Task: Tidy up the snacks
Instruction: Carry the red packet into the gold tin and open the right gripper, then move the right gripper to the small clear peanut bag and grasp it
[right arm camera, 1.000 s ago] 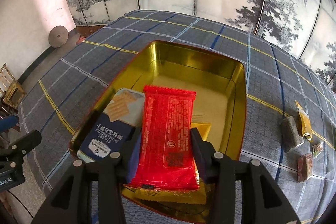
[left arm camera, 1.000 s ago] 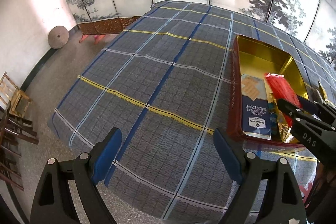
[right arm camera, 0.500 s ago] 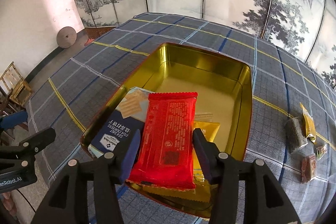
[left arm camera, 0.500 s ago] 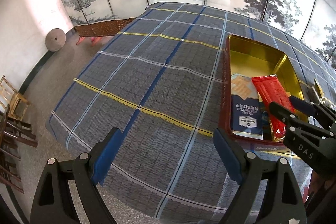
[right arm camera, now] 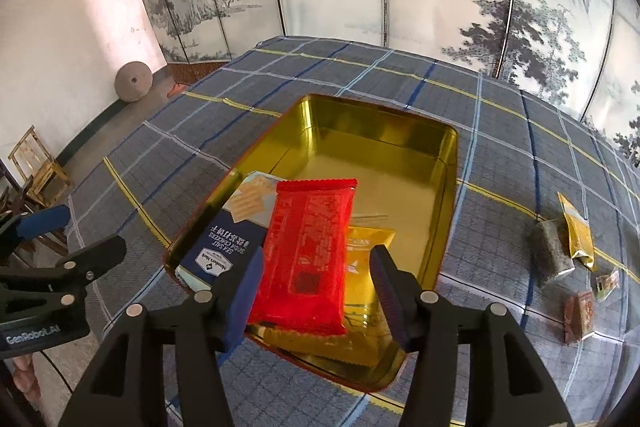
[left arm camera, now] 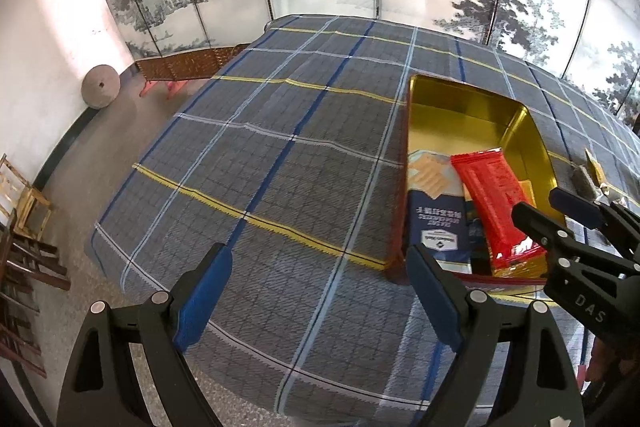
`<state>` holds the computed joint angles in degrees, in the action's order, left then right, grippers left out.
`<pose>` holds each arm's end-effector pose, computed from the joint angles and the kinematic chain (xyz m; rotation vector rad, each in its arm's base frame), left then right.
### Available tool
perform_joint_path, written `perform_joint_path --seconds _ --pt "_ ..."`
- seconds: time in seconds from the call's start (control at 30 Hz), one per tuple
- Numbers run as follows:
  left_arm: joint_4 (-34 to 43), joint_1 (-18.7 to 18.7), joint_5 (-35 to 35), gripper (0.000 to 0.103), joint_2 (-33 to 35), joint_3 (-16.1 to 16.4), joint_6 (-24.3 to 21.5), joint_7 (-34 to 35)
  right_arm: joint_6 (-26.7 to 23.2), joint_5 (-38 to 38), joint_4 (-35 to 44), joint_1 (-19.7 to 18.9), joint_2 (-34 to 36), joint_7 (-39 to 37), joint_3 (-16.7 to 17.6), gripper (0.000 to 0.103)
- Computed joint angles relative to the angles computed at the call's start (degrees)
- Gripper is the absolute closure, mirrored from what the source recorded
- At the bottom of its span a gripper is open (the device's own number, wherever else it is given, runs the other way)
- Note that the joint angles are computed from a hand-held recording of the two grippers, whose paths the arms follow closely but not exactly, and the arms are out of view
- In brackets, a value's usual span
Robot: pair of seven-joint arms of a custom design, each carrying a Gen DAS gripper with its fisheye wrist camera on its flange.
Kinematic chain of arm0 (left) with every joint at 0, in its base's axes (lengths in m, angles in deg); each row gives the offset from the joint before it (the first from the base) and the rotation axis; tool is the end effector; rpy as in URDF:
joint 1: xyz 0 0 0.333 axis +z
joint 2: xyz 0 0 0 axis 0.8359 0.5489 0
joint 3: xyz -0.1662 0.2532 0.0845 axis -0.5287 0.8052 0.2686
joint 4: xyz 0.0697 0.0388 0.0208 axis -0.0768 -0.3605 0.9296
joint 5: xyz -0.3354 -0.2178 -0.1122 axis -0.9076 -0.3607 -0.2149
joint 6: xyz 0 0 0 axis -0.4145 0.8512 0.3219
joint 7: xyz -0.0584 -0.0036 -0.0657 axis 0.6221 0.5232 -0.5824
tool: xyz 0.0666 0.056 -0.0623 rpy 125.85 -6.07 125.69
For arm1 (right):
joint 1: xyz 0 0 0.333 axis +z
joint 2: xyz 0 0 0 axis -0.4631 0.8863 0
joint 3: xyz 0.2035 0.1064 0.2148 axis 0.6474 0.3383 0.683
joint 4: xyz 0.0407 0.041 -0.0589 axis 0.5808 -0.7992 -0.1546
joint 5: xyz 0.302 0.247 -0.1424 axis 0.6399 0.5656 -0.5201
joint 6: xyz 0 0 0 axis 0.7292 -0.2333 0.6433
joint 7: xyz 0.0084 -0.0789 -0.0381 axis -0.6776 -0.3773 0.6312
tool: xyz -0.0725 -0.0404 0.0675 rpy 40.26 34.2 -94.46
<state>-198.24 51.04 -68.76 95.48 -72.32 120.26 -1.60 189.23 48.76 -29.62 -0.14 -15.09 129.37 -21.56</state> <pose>0.6560 -0.0621 0.3146 -1.7706 1.9286 -0.5285 0.6648 0.2474 0.2912 -1.8483 1.7031 -0.5243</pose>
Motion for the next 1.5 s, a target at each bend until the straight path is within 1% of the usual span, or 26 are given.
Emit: perform_joint_path --seconds 0.07,0.2,0.23,0.27,0.3,0.37,0.4,0.47,0.57,0.63,0.7,0.73,0.8,0.87,0.9,0.97,1.03,1.07,1.13,1.17,1.2,1.23,1.27,1.43,1.47,1.5 --pt "-0.17 -0.48 0.28 0.017 -0.2 0.04 0.18 -0.13 1.43 0.04 -1.57 0.05 -0.99 0.13 -0.38 0.047" --pt "-0.26 -0.87 0.29 0.017 -0.37 -0.51 0.52 0.18 4.28 0.12 -4.82 1.41 -2.91 0.52 -2.83 0.047" --pt "-0.2 -0.96 0.2 0.017 -0.36 -0.8 0.42 0.41 4.88 -0.04 -5.8 3.15 -3.39 1.06 -5.1 0.047" --pt "-0.17 -1.15 0.2 0.017 -0.37 -0.96 0.36 0.55 5.66 -0.35 -7.02 5.75 -3.8 1.93 -8.42 0.047" --pt "-0.2 -1.32 0.25 0.017 -0.42 -1.04 0.41 0.67 6.38 -0.39 -8.08 7.12 -4.2 2.17 -10.33 0.047" --pt "-0.24 -1.34 -0.02 0.016 -0.5 -1.81 0.53 1.5 7.61 -0.09 -10.65 12.17 -4.72 3.23 -16.88 0.047" --pt "-0.25 -1.43 -0.15 0.016 -0.53 -2.13 0.57 1.9 7.96 0.34 -11.59 13.48 -4.98 3.13 -18.73 0.047" --pt "-0.25 -1.75 -0.38 0.016 -0.54 -2.6 0.74 2.56 9.67 1.78 -14.6 17.74 -5.21 3.31 -24.76 0.047" --pt "-0.07 -2.45 -0.6 0.016 -0.46 -3.05 0.54 3.33 9.72 4.97 -17.81 23.11 -4.67 3.0 -32.71 0.047" --pt "0.14 -2.67 -1.02 0.016 -0.32 -3.68 0.36 4.06 9.31 7.23 -19.38 24.93 -4.14 2.76 -36.26 0.047" --pt "0.32 -3.2 -1.2 0.016 -0.24 -3.85 0.09 4.37 9.09 9.61 -21.09 25.28 -3.87 2.56 -38.74 0.047" --pt "0.51 -3.54 -1.24 0.016 -0.12 -3.96 -0.05 4.45 8.76 10.65 -21.55 24.32 -4.11 2.25 -38.66 0.047" --pt "1.01 -4.19 -1.24 0.016 0.2 -3.98 -0.39 4.48 8.33 12.52 -22.05 19.47 -5.36 1.61 -35.77 0.047" --pt "1.69 -4.74 -1.24 0.016 0.65 -4.08 -0.87 4.45 7.54 13.91 -21.77 11.79 -6.74 1.25 -30.19 0.047" --pt "2.12 -5.07 -1.21 0.016 0.92 -4.21 -1.14 4.48 6.92 14.1 -21.26 9.77 -6.74 1.39 -28.8 0.047" --pt "2.71 -5.63 -0.97 0.016 1.32 -4.12 -1.51 4.39 6.49 14.38 -20.13 2.83 -6.88 1.56 -23.32 0.047" --pt "3.1 -5.6 -1.23 0.016 1.6 -4.61 -1.77 4.85 5.25 14.25 -18.51 -2.48 -6.61 1.96 -18.84 0.047" --pt "3.28 -5.84 -1.18 0.016 1.7 -4.55 -1.87 4.76 4.7 14.42 -17.41 -5.33 -6.17 2.44 -16.37 0.05" --pt "3.41 -5.9 -1.3 0.016 1.78 -4.76 -2.12 5.04 3.39 14.03 -15.88 -7.61 -5.36 3.91 -14.58 0.055" --pt "3.54 -6.02 -1.28 0.016 1.83 -4.72 -2.3 5.03 2.59 14.04 -14.89 -9.58 -4.9 4.42 -12.82 0.057" --pt "3.63 -6.1 -1.29 0.016 1.9 -4.74 -2.46 5.04 1.61 15.47 -13.37 -12.38 -4.22 3.73 -10.06 0.057" --pt "3.72 -6.15 -1.33 0.016 1.97 -4.79 -2.66 5.06 0.37 14.4 -12.44 -13.53 -3.78 5.31 -9.31 0.061" --pt "3.83 -6.15 -1.41 0.016 2.07 -4.89 -2.8 5.12 -1.61 14.05 -10.9 -13.37 -2.84 6.85 -9.74 0.065" --pt "4.69 -6.27 -1.57 0.016 2.78 -5.07 -3.69 5.33 -5.33 11.45 -7.22 -15.74 -0.56 9.89 -7.9 0.067" --pt "4.97 -6.29 -1.61 0.016 2.96 -5.12 -3.9 5.36 -5.33 9.11 -6.81 -14.05 0.06 11.52 -9.73 0.068" --pt "5.3 -6.35 -1.64 0.016 3.14 -5.13 -4.16 5.36 -5.54 7.6 -6.42 -13.64 0.39 11.96 -10.22 0.069"
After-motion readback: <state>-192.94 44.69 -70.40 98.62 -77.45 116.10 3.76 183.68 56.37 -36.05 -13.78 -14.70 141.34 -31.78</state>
